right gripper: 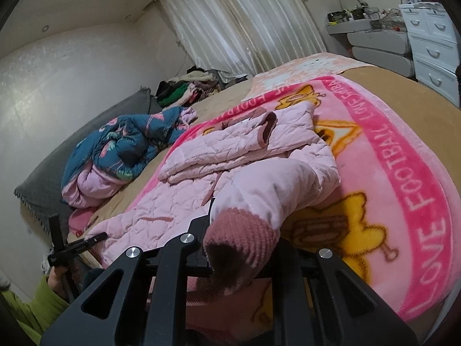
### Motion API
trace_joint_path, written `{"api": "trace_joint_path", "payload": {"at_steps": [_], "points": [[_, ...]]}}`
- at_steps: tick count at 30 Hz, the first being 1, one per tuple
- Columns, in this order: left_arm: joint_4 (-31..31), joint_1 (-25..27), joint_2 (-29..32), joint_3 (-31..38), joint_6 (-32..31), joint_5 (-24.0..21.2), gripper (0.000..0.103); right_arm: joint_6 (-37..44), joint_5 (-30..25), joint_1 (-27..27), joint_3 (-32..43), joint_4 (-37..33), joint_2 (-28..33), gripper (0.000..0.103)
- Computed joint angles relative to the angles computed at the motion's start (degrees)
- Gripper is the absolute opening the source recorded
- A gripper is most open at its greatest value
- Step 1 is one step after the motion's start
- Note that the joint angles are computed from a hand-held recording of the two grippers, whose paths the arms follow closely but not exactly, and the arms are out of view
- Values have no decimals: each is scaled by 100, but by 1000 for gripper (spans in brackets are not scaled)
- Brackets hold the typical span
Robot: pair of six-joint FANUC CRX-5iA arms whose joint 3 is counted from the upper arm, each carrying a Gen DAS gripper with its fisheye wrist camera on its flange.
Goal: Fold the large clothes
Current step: 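Lift the hem with both grippers and fold it toward the collar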
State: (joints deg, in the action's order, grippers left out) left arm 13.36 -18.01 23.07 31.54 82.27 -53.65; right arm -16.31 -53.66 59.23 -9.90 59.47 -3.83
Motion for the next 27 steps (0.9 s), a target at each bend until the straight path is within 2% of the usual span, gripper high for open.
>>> {"api": "trace_joint_path", "payload": {"at_steps": [10, 13, 18, 27], "points": [[141, -33, 413, 865, 189, 263, 8, -120, -39, -211, 121, 316, 52, 14], [89, -75, 523, 1107, 193, 302, 9, -92, -217, -232, 246, 305, 136, 14], [113, -66, 827, 1645, 274, 242, 9, -195, -220, -382, 347, 435, 222, 14], [-88, -96, 1449, 2800, 532, -8, 10, 213, -535, -551, 823, 359, 533, 14]]}}
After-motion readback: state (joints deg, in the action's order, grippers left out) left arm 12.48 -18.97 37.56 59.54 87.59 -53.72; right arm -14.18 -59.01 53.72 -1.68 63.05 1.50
